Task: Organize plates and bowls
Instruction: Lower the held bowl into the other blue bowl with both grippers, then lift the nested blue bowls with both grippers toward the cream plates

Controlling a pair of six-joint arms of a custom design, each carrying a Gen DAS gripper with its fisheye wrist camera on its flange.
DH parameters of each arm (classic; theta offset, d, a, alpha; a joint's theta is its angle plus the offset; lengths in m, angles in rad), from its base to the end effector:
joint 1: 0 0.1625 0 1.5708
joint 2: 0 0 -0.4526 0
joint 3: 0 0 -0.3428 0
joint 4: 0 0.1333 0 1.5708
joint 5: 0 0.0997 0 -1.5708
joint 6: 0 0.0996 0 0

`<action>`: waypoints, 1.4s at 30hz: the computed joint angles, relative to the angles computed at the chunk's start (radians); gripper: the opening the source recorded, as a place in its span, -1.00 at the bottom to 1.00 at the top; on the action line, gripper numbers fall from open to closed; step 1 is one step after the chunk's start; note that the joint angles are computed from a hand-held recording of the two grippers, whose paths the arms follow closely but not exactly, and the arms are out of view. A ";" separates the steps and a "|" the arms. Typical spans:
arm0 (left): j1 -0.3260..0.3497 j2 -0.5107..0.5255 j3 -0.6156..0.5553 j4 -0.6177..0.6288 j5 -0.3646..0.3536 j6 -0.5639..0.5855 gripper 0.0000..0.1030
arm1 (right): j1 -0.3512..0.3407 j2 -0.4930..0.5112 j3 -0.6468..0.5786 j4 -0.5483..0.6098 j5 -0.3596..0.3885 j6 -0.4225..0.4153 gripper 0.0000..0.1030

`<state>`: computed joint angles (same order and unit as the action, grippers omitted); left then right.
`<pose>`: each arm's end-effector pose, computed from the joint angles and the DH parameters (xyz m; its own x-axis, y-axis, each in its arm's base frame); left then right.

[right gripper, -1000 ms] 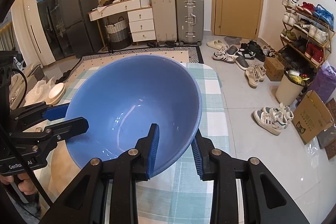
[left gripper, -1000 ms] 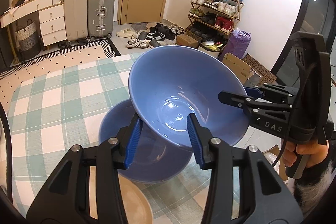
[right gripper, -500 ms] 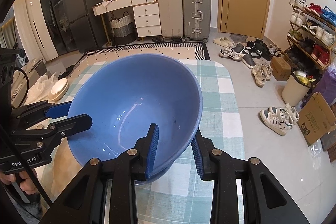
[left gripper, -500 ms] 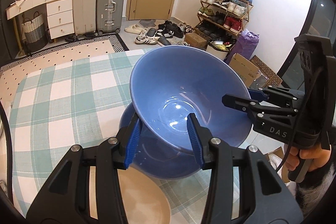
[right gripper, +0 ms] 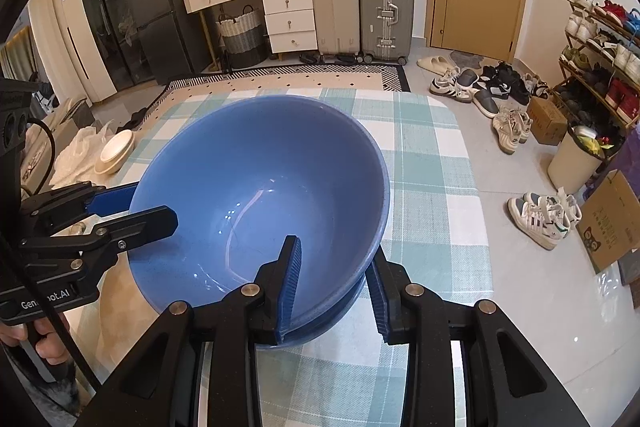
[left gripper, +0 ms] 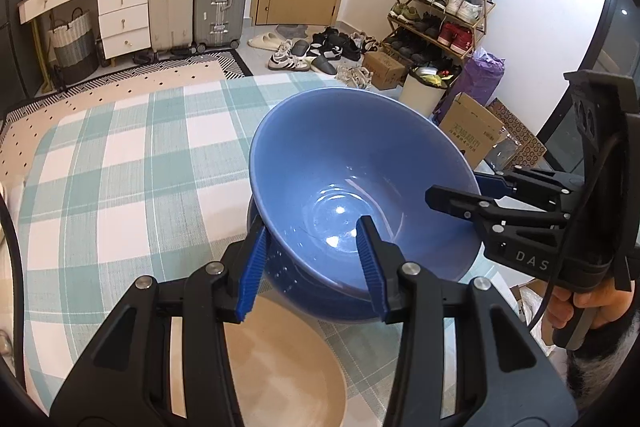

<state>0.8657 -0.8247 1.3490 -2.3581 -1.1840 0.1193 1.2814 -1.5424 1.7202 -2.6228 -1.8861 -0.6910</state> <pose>-0.3392 -0.6623 0.2601 -0.6889 0.6093 -0.3926 0.7129 0.6676 -0.2148 -0.0408 -0.4958 0.5700 -0.7665 -0.0072 0.6422 -0.3963 0.7921 -0.4643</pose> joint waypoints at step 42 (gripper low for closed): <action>0.039 0.049 0.062 -0.064 0.064 0.028 -0.21 | 0.000 0.036 0.110 -0.147 -0.087 -0.074 0.03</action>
